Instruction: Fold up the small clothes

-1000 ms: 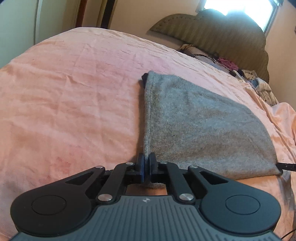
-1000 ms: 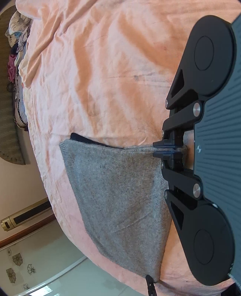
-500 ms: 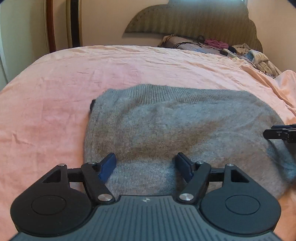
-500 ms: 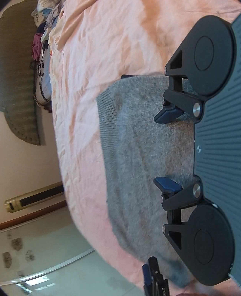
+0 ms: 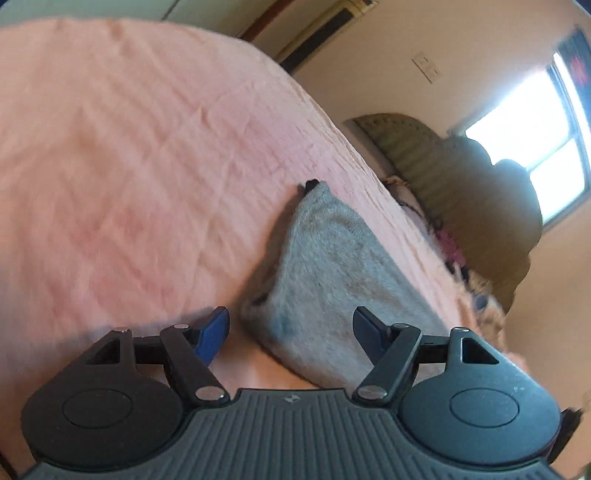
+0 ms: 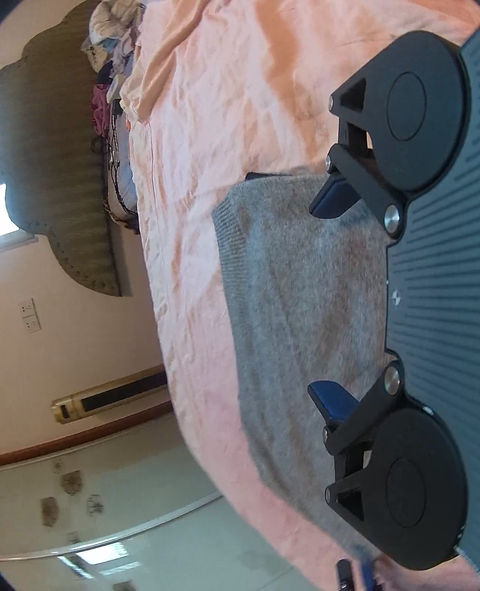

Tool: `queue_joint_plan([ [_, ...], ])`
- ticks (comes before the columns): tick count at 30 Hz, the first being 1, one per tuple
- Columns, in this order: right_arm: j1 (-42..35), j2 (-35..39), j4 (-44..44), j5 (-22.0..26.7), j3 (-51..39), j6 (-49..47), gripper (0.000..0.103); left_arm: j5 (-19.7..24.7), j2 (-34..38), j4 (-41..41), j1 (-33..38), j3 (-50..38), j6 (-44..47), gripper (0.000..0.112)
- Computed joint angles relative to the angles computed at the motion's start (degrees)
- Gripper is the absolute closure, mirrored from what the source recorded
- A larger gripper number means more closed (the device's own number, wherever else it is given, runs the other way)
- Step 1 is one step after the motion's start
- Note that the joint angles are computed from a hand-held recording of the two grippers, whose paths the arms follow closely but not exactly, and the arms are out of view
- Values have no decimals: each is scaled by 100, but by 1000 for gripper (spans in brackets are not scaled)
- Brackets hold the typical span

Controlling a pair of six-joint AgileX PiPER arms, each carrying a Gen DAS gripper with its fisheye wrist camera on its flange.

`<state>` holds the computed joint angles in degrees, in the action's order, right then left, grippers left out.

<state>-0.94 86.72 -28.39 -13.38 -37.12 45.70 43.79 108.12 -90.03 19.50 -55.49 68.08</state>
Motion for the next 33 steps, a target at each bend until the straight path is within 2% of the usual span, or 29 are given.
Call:
queue_joint_plan([
  [2, -11, -123, -824, -200, 112, 1146, 8, 688, 235, -233, 91, 40, -160, 39],
  [3, 1, -164, -1182, -256, 128, 1620, 8, 868, 392, -267, 50, -68, -241, 39],
  [5, 107, -235, -1337, -286, 154, 1881, 8, 674, 577, -230, -176, -351, -575, 39],
  [6, 210, -273, -1149, -245, 170, 1738, 8, 599, 644, -445, -275, -411, -452, 39],
  [8, 307, -320, -1150, -247, 207, 1800, 8, 101, 626, -713, -550, -496, -387, 42],
  [10, 329, -402, -1360, -236, 263, 2053, 8, -408, 615, -678, -805, -641, -514, 59],
  [11, 321, -486, -1561, -229, 319, 2250, 8, -697, 629, -366, -934, -774, -807, 87],
  [12, 287, -573, -1732, -259, 390, 2389, 7, -966, 664, -23, -1059, -902, -1090, 105],
  [14, 153, -742, -1982, -379, 545, 2578, 6, -1285, 600, 84, -1203, -904, -1064, 106],
  [15, 28, -818, -2180, -490, 620, 2752, 6, -1599, 468, 219, -1376, -885, -1014, 106],
  [17, -338, -913, -2633, -830, 749, 3212, 6, -2202, 209, 14, -1837, -861, -266, 107],
  [18, -569, -925, -2911, -1059, 785, 3514, 6, -2322, 125, -212, -2044, -895, 242, 107],
  [21, -1614, -646, -3712, -2350, 770, 4471, 5, -2614, 47, -621, -2926, -1282, 1505, 107],
  [23, -2296, -206, -4080, -3301, 583, 5007, 3, -2615, 190, -529, -3525, -1620, 1949, 107],
  [26, -2967, 662, -4401, -4398, 68, 5612, 1, -2495, 601, 266, -4253, -2018, 1784, 107],
  [27, -3082, 937, -4503, -4592, -139, 5798, 1, -2433, 752, 701, -4421, -2142, 1474, 107],
  [30, -3183, 1674, -4851, -4805, -792, 6402, 1, -2399, 953, 1098, -4735, -2132, 1278, 107],
  [33, -3062, 2095, -5153, -4684, -1236, 6848, 1, -2565, 943, 852, -4851, -1974, 1606, 107],
])
